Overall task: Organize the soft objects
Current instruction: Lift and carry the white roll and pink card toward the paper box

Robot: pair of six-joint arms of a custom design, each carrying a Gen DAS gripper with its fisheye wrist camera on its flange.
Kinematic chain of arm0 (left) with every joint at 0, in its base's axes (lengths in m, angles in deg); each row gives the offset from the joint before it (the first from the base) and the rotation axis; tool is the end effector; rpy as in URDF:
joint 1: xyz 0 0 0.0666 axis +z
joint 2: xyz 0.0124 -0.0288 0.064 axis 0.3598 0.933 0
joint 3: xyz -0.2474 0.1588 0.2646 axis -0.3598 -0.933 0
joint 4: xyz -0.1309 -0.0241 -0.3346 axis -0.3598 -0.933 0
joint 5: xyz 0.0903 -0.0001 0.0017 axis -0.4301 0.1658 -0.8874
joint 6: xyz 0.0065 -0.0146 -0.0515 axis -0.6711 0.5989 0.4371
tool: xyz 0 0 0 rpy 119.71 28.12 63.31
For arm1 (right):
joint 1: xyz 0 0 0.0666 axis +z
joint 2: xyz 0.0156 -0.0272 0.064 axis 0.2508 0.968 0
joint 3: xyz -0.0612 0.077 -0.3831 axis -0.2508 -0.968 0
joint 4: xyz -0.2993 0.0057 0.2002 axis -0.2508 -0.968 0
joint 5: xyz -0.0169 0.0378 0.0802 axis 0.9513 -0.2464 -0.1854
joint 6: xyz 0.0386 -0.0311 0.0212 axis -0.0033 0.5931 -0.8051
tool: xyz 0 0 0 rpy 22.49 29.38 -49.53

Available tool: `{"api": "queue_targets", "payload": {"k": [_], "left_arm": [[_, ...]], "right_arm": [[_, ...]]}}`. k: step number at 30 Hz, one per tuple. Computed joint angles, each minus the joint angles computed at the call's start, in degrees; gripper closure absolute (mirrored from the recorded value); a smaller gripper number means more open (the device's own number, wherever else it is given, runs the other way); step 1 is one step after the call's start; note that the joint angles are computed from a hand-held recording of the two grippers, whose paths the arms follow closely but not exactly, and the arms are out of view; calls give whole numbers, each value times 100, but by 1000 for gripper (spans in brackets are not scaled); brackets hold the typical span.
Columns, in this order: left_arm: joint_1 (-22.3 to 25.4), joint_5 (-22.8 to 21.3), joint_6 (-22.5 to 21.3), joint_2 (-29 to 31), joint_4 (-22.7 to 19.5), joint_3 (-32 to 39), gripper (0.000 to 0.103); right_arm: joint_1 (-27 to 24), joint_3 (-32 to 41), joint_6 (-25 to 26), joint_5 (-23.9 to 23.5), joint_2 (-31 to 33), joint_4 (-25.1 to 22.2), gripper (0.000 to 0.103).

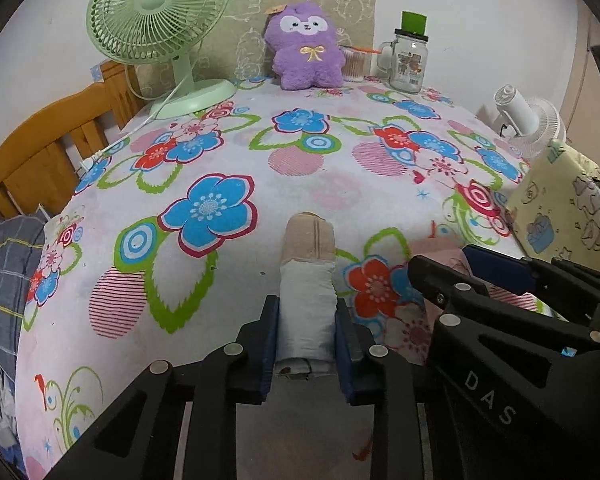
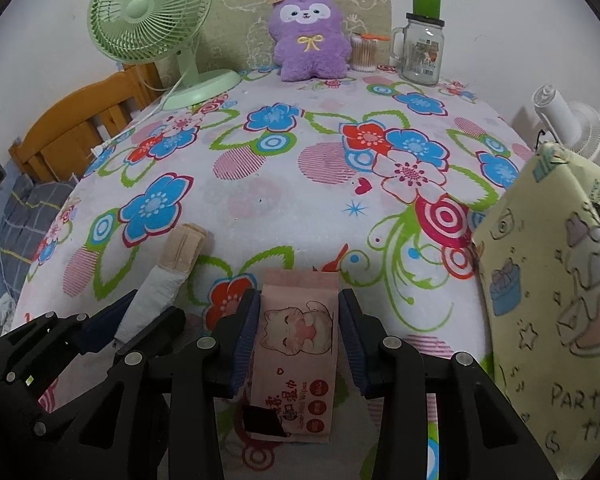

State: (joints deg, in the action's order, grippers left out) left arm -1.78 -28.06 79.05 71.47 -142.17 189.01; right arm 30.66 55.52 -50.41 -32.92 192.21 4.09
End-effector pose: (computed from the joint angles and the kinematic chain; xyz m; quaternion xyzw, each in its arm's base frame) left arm 0.5526 -0.2271 0.4557 0.0681 0.9404 -0.0198 0.3326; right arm 0.5714 0.1635 0.4545 -0.0218 0.9487 0.0621 0.3092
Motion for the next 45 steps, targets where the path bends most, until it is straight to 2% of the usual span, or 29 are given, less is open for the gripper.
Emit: {"api": "queue_targets", "payload": {"k": [14, 26, 45], "left_arm": [[-190, -218, 82, -507, 251, -448, 78], [-363, -393, 140, -881, 400, -662, 78], [-663, -709, 48, -1060, 341, -358, 78]], "right_arm": [[75, -624, 6, 139, -670, 327, 60], [135, -882, 28, 309, -1147, 439, 60], [23, -811, 83, 354, -1580, 384, 60]]}}
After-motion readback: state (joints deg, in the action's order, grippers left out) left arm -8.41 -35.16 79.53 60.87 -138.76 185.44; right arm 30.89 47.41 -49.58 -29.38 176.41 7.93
